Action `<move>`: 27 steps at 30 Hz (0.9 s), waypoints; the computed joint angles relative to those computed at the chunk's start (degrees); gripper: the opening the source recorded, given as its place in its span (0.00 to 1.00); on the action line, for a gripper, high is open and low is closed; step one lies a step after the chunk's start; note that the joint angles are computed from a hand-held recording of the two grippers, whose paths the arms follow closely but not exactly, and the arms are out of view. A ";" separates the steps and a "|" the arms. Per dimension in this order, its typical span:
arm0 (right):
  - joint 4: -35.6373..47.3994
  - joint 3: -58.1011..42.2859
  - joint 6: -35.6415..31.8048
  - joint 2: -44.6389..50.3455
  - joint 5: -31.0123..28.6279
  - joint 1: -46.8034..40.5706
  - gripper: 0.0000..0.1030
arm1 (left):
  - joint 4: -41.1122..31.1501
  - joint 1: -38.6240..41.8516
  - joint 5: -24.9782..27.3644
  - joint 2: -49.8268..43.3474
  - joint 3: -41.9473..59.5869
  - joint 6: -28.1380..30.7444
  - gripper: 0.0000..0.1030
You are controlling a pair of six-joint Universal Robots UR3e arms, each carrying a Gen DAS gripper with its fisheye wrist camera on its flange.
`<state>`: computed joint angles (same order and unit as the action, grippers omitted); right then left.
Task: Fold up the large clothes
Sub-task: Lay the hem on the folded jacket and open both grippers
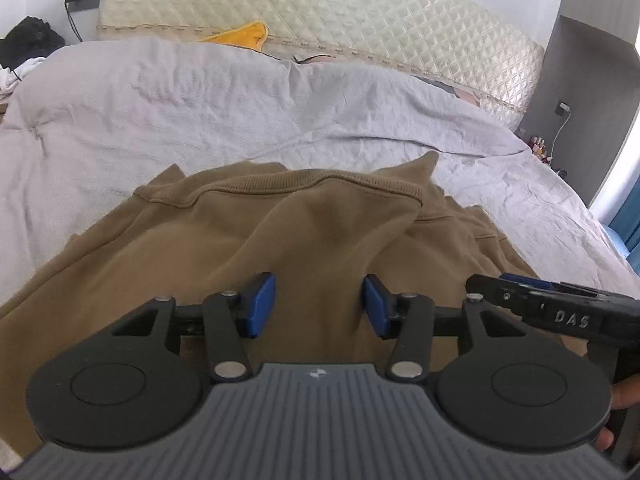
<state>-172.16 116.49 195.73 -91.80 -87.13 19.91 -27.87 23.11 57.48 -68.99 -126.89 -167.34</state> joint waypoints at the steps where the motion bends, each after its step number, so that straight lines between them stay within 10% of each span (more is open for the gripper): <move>1: -0.09 -0.51 -0.30 0.91 -0.29 0.12 0.61 | 0.00 -0.86 0.98 -0.98 0.91 0.02 0.53; 16: -2.46 -9.56 -2.45 15.70 -9.71 3.86 0.63 | 4.81 -7.18 6.74 -17.18 8.40 -2.75 0.54; 21: -6.19 -6.52 -1.41 14.23 -8.39 3.16 0.63 | 8.87 -6.01 5.28 -13.77 3.79 -3.08 0.54; 27: -5.13 -1.98 -0.05 6.70 -12.31 5.84 0.61 | -2.19 1.63 -1.43 3.76 -3.09 -1.43 0.66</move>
<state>-177.29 114.51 195.68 -85.10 -99.44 25.76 -30.06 24.74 56.05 -65.23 -129.98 -168.77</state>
